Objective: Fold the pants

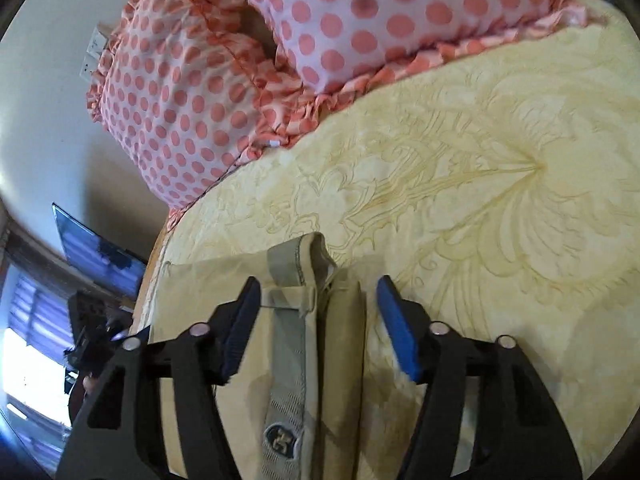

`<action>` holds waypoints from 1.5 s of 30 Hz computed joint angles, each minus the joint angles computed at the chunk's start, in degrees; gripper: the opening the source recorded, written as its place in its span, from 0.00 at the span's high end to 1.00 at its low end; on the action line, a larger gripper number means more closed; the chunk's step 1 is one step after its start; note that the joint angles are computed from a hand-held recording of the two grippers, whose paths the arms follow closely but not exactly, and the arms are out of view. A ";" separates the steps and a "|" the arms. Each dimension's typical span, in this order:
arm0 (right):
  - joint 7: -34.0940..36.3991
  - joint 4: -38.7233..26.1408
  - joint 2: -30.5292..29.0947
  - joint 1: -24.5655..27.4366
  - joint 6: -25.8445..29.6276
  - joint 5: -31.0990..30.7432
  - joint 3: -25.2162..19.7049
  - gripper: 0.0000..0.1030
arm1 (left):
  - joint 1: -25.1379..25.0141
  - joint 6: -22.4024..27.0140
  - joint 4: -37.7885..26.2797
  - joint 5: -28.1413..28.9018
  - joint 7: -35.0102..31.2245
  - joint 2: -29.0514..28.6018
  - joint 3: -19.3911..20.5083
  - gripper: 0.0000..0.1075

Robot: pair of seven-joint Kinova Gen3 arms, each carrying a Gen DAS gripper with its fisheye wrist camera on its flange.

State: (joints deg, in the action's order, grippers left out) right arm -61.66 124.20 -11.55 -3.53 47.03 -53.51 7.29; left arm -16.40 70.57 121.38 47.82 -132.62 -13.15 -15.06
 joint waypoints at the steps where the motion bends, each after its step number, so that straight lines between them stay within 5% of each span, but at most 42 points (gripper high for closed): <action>1: 2.20 0.17 0.77 -0.27 0.62 -1.55 1.00 0.50 | 0.41 -0.02 -0.69 0.10 -0.01 0.89 0.52 0.06; 5: 8.59 0.54 2.34 0.96 4.48 -6.02 2.92 0.56 | 1.15 -0.05 -2.51 1.07 -0.93 3.42 1.83 0.06; 6: 9.22 0.24 2.91 1.77 5.13 -6.32 2.50 0.66 | 1.19 -0.02 -2.77 1.67 -1.38 4.08 2.06 0.06; 9: 12.71 0.09 2.89 3.00 6.23 -7.25 1.48 0.76 | 0.97 0.04 -3.03 3.09 -2.64 5.45 2.78 0.06; 12: 13.77 -0.11 2.63 3.40 6.02 -7.09 0.59 0.86 | 0.45 -1.11 -2.88 3.65 -2.12 6.25 3.31 0.39; 13: 14.60 -0.03 2.64 3.56 6.46 -7.82 0.82 0.87 | 0.03 -0.68 -3.03 3.67 -1.83 6.94 3.14 0.67; 14: 15.10 -0.24 2.64 3.71 6.81 -8.30 0.87 0.88 | -0.44 -0.19 -3.18 3.81 -1.37 7.72 3.04 0.81; 17: 15.53 -1.93 3.80 4.01 7.80 -9.38 0.75 0.89 | -1.16 -0.82 -3.87 3.86 -1.20 7.96 4.04 0.89; 22: 15.60 -7.63 6.90 4.80 5.67 -11.10 -1.57 0.90 | 2.20 -8.36 -8.79 2.23 3.24 8.07 7.69 0.91; 25: 13.51 -11.84 9.89 4.09 1.77 -11.37 -2.15 0.90 | 9.18 -15.04 -12.64 1.19 8.03 10.73 5.82 0.91; 28: 6.52 -14.81 13.24 1.68 -3.32 -5.09 -2.50 0.89 | 16.11 -22.03 -16.50 -5.61 13.95 15.35 5.62 0.90; 31: -0.14 -14.90 16.08 -2.54 -6.79 1.90 -0.68 0.69 | 14.60 -26.48 -16.17 -12.29 20.78 16.08 11.04 0.78; 34: -3.29 -13.55 12.25 0.85 -8.34 6.09 -4.23 0.51 | 10.57 -26.09 -15.86 -17.42 24.88 13.29 15.21 0.73; 36: -0.72 -11.55 7.64 0.50 -7.53 4.23 -2.79 0.34 | 11.57 -25.16 -14.43 -18.70 24.70 9.47 12.70 0.73; 37: 1.53 -10.49 5.73 -1.06 -5.73 1.90 -0.48 0.34 | 13.36 -24.60 -13.51 -17.94 23.26 7.57 10.05 0.72; 40: 7.56 -8.04 3.60 -5.99 1.26 -4.57 6.30 0.28 | 18.48 -22.61 -8.52 -12.21 16.27 0.63 2.08 0.31; 43: 7.20 -6.70 5.01 -4.14 7.09 -6.15 4.93 0.22 | 22.91 -16.64 -5.74 -7.23 11.47 -1.00 -3.80 0.30; 45: 5.35 -5.96 7.04 0.97 6.86 -6.29 -0.21 0.21 | 22.23 -14.43 -5.52 -7.57 12.73 1.89 -2.84 0.30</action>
State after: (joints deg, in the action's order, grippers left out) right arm -56.31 118.24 -4.51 -2.56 53.89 -59.80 7.08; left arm 5.83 56.13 115.86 40.25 -119.89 -11.26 -17.90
